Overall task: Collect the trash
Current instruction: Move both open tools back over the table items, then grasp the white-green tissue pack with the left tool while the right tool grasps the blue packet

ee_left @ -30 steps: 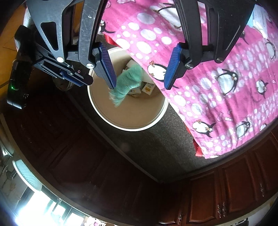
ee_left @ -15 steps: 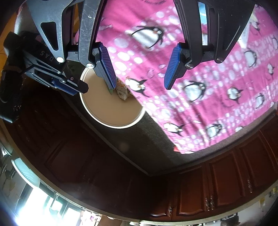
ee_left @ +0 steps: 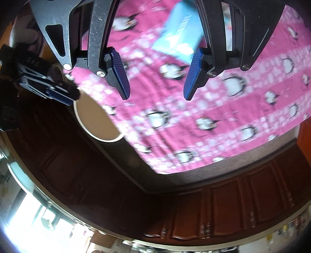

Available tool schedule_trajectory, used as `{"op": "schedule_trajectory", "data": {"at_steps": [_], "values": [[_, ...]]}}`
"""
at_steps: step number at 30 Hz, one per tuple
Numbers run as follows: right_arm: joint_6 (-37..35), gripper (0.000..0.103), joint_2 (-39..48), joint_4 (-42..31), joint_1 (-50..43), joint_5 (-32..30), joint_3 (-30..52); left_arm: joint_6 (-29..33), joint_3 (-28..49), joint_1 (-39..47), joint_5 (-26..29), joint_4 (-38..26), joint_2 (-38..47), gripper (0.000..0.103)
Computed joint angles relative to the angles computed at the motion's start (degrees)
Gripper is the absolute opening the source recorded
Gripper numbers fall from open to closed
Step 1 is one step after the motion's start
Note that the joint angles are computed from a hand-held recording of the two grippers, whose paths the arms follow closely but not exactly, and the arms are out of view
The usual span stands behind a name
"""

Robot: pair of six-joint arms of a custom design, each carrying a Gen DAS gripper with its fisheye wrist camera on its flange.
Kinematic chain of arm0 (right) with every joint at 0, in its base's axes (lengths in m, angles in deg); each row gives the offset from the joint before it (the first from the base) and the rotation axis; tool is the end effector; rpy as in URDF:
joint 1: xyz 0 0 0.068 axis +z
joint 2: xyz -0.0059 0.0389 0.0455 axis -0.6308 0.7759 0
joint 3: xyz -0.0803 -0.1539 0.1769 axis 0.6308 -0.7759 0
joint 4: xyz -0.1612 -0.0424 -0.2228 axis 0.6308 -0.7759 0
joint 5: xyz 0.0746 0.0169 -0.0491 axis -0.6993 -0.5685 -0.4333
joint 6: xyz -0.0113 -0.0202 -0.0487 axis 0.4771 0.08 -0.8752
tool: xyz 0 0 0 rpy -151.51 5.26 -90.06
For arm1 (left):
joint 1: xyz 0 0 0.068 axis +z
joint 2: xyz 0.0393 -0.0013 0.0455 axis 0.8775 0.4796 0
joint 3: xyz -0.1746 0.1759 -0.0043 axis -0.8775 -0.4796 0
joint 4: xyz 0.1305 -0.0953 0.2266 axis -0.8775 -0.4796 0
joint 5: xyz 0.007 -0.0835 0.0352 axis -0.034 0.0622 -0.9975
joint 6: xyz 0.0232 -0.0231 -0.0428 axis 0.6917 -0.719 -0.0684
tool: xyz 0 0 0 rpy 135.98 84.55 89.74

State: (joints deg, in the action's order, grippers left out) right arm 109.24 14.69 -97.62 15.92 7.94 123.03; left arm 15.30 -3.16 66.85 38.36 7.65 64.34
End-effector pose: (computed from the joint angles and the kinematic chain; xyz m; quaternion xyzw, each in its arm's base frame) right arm 0.1446 0.1837 0.1649 0.0716 0.9320 0.1529 0.3207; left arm 0.2256 0.0076 0.1821 0.1491 0.9437 -0.1464 0.2564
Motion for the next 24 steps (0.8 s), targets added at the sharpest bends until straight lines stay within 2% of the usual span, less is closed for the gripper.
{"op": "schedule_trajectory", "data": {"at_steps": [5, 9, 14, 22, 24], "values": [[0.91, 0.045, 8.13, 4.03, 4.52, -2.17, 4.50, 11.23, 2.64, 14.48, 2.50, -3.45, 4.36, 0.056], [1.27, 0.047, 14.61, 10.24, 6.33, -7.85, 6.60, 17.23, 5.16, 23.08, 3.58, -4.95, 9.60, 0.056], [4.09, 0.052, 25.05, 20.08, 7.33, -16.70, 9.58, 20.06, 5.86, 28.30, 2.66, -3.80, 14.47, 0.056], [12.54, 0.056, 40.03, 34.21, 6.26, -25.60, 13.60, 20.48, 7.08, 31.29, 0.98, -0.99, 20.32, 0.056], [13.69, 0.055, 42.42, 37.25, 5.80, -25.69, 14.24, 20.72, 6.97, 31.22, 0.73, -0.62, 20.45, 0.056]]}}
